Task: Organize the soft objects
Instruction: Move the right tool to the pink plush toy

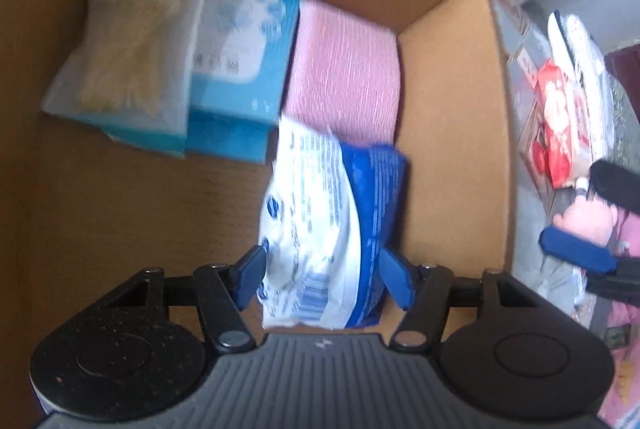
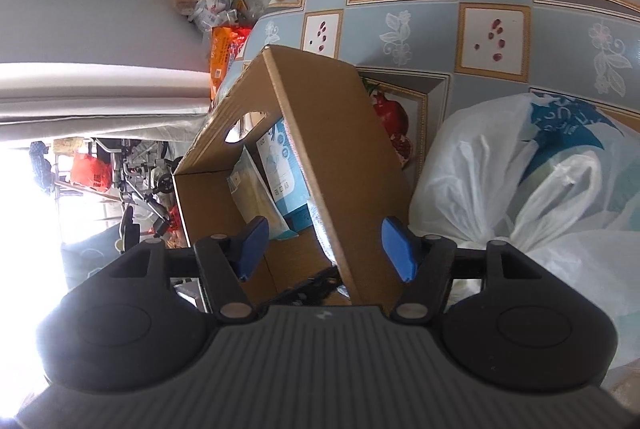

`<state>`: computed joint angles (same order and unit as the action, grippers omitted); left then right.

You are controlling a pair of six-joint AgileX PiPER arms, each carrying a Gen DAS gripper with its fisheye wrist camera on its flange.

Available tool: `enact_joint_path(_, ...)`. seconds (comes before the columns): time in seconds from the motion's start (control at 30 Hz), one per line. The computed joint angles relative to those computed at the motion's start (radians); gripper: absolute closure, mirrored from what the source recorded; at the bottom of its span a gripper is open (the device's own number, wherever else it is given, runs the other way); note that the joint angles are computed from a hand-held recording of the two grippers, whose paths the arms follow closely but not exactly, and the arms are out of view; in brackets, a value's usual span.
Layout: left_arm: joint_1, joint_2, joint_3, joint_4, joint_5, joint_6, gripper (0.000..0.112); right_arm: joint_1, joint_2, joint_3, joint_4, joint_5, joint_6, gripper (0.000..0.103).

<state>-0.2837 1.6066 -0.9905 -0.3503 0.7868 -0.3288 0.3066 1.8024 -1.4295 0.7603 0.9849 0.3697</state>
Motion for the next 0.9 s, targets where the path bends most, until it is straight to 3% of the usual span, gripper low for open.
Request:
enact_joint_path(0.07,-0.032,-0.016,-0.012,0.103,-0.019,-0.098,0.038,-0.009,-0.027,0.044,0.017,-0.024,-0.011,0.026)
enact_joint_path(0.13,-0.071,-0.037,-0.033,0.233,-0.003,-0.226,0.037,-0.021,-0.057,0.093,0.042,-0.048,-0.025,0.021)
enact_joint_path(0.37,-0.206,-0.097,-0.164,0.511,0.128,-0.512,0.035,-0.128,-0.202,0.269,0.143,-0.083,-0.154,0.02)
enact_joint_path(0.67,-0.461,0.085,-0.471,0.606,0.165,-0.713,0.034,-0.516,-0.362,0.331,0.079,0.125,-0.32,0.02)
enact_joint_path(0.8,-0.548,0.234,-0.639,0.598,0.163,-0.714,0.034,-0.726,-0.343,0.29,0.031,0.21,-0.417,0.02)
enact_joint_path(0.9,-0.588,0.356,-0.785,0.559,0.173,-0.679,0.038,-0.857,-0.277,0.247,0.017,0.227,-0.497,0.02)
